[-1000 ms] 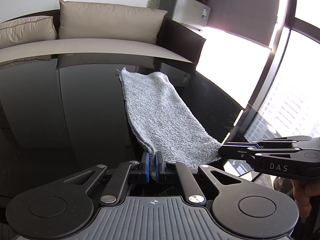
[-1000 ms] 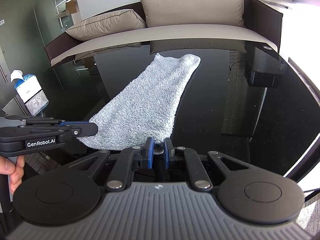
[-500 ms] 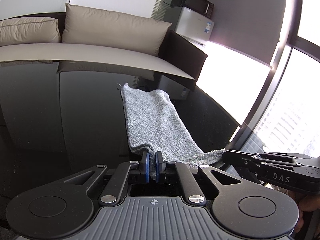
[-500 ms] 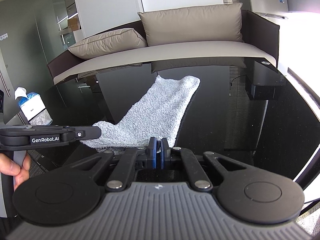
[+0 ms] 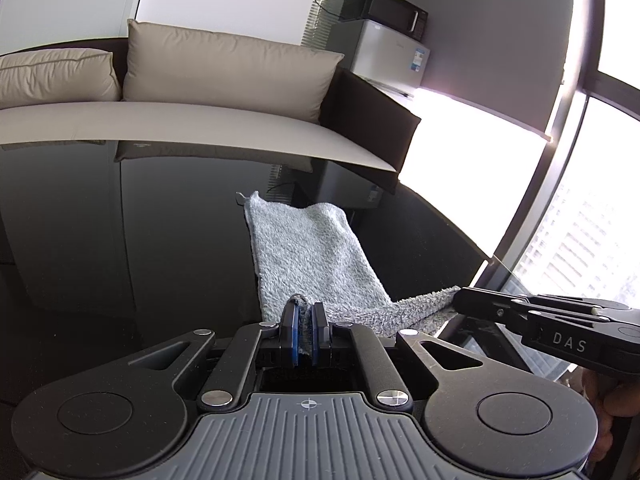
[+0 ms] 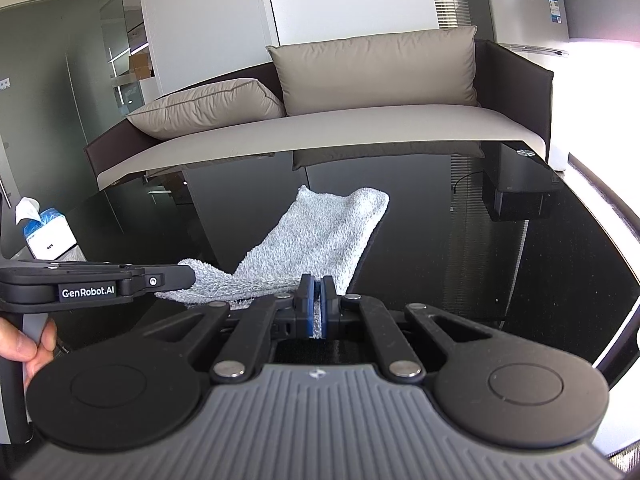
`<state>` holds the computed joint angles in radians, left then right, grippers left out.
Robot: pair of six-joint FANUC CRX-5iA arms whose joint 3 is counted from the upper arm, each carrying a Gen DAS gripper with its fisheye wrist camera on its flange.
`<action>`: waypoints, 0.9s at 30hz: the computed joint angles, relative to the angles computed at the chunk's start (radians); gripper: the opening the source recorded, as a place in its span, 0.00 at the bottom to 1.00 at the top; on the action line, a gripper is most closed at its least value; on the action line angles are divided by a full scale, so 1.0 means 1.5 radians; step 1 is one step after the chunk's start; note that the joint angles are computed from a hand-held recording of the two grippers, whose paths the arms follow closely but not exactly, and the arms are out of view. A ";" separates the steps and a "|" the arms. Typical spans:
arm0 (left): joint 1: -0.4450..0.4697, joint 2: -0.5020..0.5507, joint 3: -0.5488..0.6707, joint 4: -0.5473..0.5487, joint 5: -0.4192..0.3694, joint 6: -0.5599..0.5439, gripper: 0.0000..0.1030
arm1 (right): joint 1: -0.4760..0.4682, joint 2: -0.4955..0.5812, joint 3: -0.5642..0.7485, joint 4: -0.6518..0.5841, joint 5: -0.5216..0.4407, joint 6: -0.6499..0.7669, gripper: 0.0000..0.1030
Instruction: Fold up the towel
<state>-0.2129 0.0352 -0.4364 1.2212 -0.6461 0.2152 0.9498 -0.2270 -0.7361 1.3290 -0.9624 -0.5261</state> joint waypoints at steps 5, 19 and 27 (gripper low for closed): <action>-0.013 0.039 0.046 0.000 0.014 0.019 0.05 | -0.045 0.011 0.008 0.030 0.025 0.005 0.03; -0.032 0.153 0.184 -0.040 0.025 0.102 0.05 | -0.188 0.068 0.051 0.112 0.119 0.002 0.03; -0.042 0.217 0.259 -0.066 0.031 0.144 0.05 | -0.258 0.105 0.075 0.150 0.169 -0.011 0.03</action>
<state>-0.2761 0.3605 -0.0474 1.1224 -0.5991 0.4306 0.5622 -0.0691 -0.6228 1.5541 -0.7088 -0.5423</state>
